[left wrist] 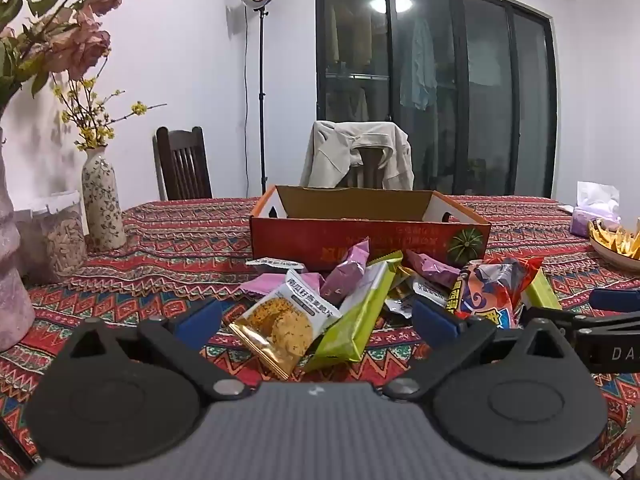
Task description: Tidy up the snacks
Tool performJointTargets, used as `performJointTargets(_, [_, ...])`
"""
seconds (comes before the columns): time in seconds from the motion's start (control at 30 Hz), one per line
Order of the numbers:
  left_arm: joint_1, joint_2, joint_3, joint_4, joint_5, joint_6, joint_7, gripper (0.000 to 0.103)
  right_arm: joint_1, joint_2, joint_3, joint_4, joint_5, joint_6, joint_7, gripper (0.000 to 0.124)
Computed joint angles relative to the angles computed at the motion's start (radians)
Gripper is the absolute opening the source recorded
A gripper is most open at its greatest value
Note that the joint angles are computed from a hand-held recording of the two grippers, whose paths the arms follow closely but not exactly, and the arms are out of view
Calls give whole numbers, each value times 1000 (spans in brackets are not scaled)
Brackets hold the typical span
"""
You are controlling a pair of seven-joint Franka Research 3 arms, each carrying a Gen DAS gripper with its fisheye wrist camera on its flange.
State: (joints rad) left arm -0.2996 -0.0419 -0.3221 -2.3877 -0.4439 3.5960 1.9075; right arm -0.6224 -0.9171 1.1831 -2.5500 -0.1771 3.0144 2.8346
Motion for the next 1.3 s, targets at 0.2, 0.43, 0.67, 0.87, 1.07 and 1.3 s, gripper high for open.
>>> performJointTargets(0.2, [13, -9, 12, -16, 84, -10, -81, 103, -10, 2, 5, 3, -2, 5, -2, 103])
performJointTargets(0.43, [1, 15, 16, 3, 58, 2, -55, 103, -25, 12, 16, 5, 0, 17, -7, 103])
performJointTargets(0.67, [2, 11, 29, -9, 108, 11, -103, 103, -33, 18, 27, 19, 0, 4, -16, 103])
performJointTargets(0.87, [6, 8, 29, -13, 129, 17, -124, 103, -34, 18, 29, 20, 1, 3, -18, 103])
performJointTargets(1.07, [10, 3, 29, -19, 148, 21, -143, 103, -30, 18, 26, 19, 1, 4, -21, 103])
performJointTargets(1.3, [17, -1, 29, -24, 172, 20, -164, 103, -29, 18, 26, 19, 1, 2, -22, 103])
